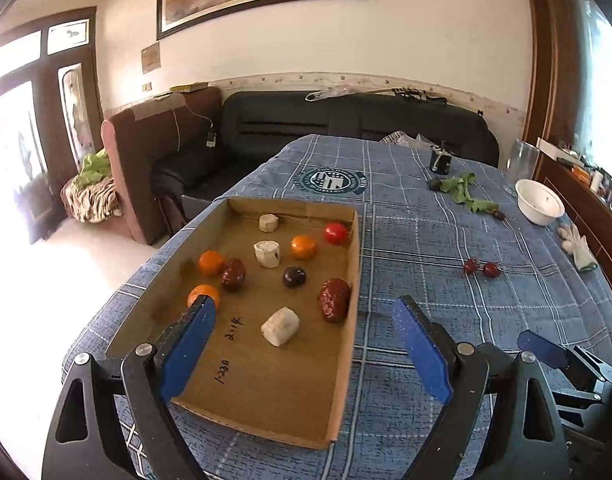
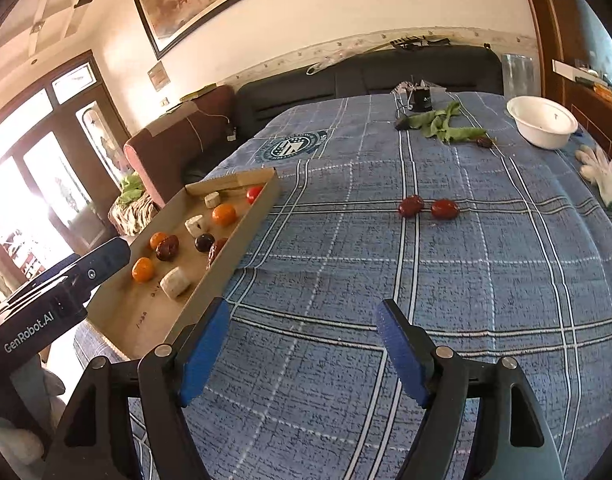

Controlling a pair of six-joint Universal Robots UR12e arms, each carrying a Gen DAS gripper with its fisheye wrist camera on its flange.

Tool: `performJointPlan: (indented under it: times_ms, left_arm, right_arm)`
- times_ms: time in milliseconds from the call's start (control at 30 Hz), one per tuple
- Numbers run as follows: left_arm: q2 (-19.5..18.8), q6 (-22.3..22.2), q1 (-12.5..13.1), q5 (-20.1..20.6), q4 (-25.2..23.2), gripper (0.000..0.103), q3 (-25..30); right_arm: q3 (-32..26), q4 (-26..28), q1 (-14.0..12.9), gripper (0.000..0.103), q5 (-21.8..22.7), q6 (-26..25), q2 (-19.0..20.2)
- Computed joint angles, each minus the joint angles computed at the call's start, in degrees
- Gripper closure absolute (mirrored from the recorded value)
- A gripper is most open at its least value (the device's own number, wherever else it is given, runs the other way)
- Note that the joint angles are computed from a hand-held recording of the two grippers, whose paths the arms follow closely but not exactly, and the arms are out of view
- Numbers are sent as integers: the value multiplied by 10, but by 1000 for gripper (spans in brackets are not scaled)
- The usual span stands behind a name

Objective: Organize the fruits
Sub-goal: 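Move both open tools back over the last two red dates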

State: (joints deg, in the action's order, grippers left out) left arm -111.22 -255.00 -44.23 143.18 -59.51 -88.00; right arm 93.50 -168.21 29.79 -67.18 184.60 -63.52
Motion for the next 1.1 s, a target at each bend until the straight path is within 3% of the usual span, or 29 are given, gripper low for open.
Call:
performJointPlan:
  times_ms: [500,667,867,1000,1100]
  left_arm:
    - [-6,22,0,-13,15,13,5]
    - [1,52,4,-34,73,13,-14]
    - [6,69,10,-62,126,13,-35]
    - [-1,100,13,-85,177,13,-39]
    - [-9,121,15,-101,192,13,-33]
  right_arm:
    - [6,10,-2,19,10,-8,-2]
    - [10,21,-13,19,7,-18,-8]
    - [1,63,-46,18,-53,-13,-15]
    - [-32,97,-62,18,-80,7,-1]
    - [-65,114,-64,18,-78,-3,21]
